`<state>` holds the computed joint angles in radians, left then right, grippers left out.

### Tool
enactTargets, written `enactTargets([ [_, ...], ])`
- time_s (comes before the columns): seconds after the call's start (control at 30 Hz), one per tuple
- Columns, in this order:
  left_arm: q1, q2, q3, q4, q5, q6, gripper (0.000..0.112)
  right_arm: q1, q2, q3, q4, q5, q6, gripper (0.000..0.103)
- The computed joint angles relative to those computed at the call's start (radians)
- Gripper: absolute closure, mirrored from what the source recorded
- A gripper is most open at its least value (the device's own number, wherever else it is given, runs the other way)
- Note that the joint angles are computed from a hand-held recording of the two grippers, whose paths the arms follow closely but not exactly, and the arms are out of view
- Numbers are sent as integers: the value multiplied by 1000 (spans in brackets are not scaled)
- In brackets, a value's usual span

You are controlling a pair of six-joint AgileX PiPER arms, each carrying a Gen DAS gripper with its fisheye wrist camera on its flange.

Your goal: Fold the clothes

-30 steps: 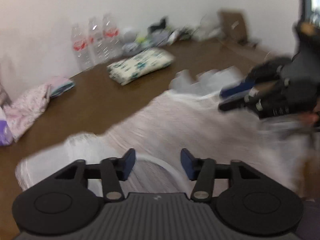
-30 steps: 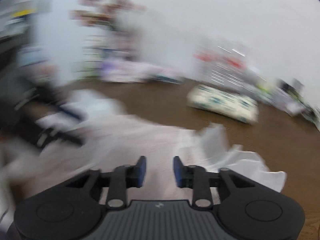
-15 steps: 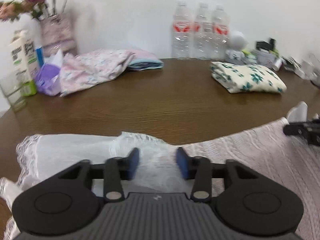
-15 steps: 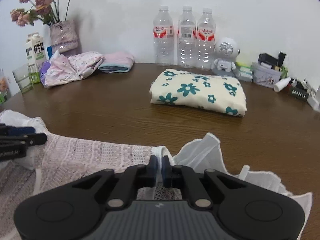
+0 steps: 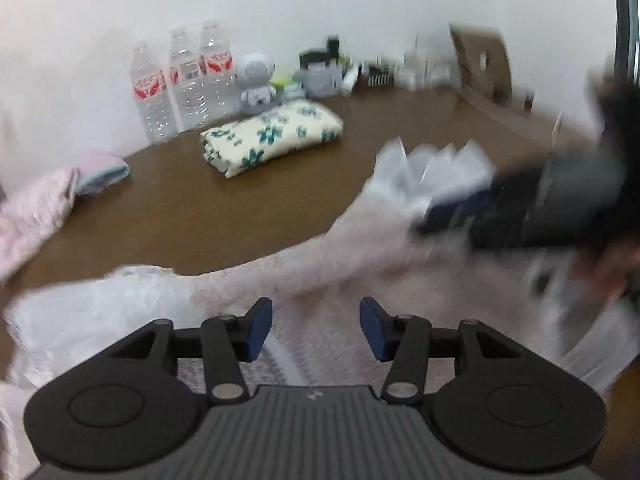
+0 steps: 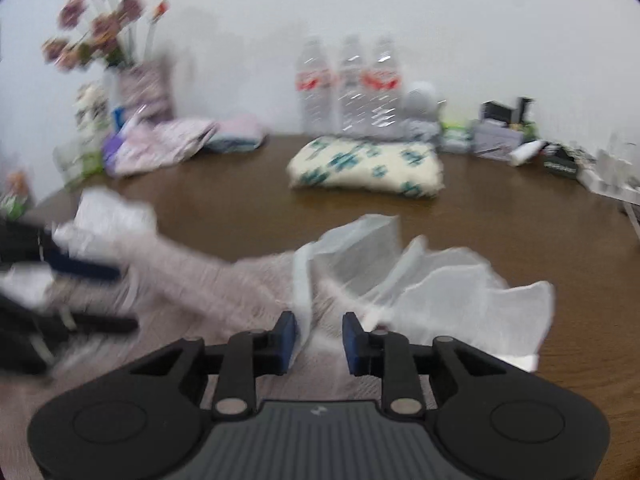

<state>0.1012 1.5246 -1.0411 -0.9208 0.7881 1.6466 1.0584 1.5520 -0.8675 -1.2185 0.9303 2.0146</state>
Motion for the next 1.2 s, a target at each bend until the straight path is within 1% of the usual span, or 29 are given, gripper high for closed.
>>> enactTargets([
  [0.03, -5, 17, -16, 17, -35, -28, 65, 4, -25, 11, -11, 4, 16, 74],
  [0.07, 1, 44, -57, 44, -29, -82, 65, 0, -69, 32, -32, -31, 22, 71],
  [0.13, 9, 140, -206, 148, 67, -233, 65, -98, -121, 27, 38, -200, -86, 47],
  [0.17, 6, 185, -279, 189, 115, -291, 65, -171, -124, 7, 127, -300, -186, 48],
  [0.2, -1, 211, -319, 202, 132, -314, 65, -251, -97, -13, 194, -399, -261, 75],
  [0.23, -11, 225, -334, 208, 112, -324, 65, -305, -57, -41, 220, -459, -303, 97],
  [0.27, -20, 225, -321, 204, 51, -315, 65, -344, -15, -79, 207, -479, -326, 102],
  [0.3, -30, 222, -298, 200, -19, -311, 63, -353, 4, -115, 154, -459, -323, 102],
  [0.33, -30, 222, -275, 189, -75, -320, 57, -337, 21, -149, 61, -401, -281, 101],
  [0.37, -15, 232, -266, 154, -108, -329, 50, -341, 35, -179, 9, -376, -232, 99],
  [0.4, -2, 240, -262, 134, -131, -359, 47, -362, 63, -210, -4, -364, -221, 81],
  [0.43, 11, 245, -268, 148, -136, -428, 45, -376, 99, -244, 24, -336, -250, 53],
  [0.47, 32, 248, -287, 168, -102, -490, 45, -385, 130, -287, 91, -296, -320, 46],
  [0.5, 60, 241, -309, 181, -28, -522, 45, -376, 139, -315, 168, -238, -400, 45],
  [0.57, 125, 235, -365, 179, 136, -548, 45, -344, 107, -295, 209, -175, -441, 51],
  [0.6, 148, 227, -381, 145, 179, -503, 45, -310, 61, -238, 171, -184, -401, 66],
  [0.63, 147, 224, -398, 125, 182, -459, 45, -276, 26, -192, 137, -193, -366, 83],
  [0.7, 129, 226, -429, 89, 157, -377, 45, -253, 24, -168, 153, -258, -408, 88],
  [0.73, 83, 255, -454, 113, 93, -369, 50, -237, 47, -185, 174, -259, -434, 88],
  [0.77, 29, 291, -470, 177, 9, -391, 75, -219, 74, -206, 185, -249, -456, 88],
  [0.8, -13, 325, -486, 247, -56, -425, 92, -193, 100, -227, 190, -215, -469, 89],
  [0.83, -34, 347, -481, 297, -102, -444, 104, -165, 120, -243, 188, -174, -467, 89],
  [0.9, -48, 351, -425, 276, -231, -414, 102, -119, 133, -243, 179, -113, -434, 89],
  [0.97, -60, 337, -358, 293, -390, -490, 102, -111, 128, -220, 173, -108, -386, 88],
  [1.0, -57, 330, -341, 286, -415, -508, 102, -109, 125, -207, 165, -112, -356, 88],
  [1.1, -51, 303, -342, 327, -381, -609, 101, -104, 122, -220, 194, -95, -385, 88],
  [1.13, -51, 295, -350, 338, -362, -635, 97, -112, 117, -220, 181, -104, -386, 88],
  [1.17, -42, 286, -357, 318, -336, -621, 88, -122, 108, -210, 147, -118, -366, 88],
  [1.2, -22, 272, -367, 270, -281, -567, 83, -141, 103, -203, 127, -137, -358, 88],
])
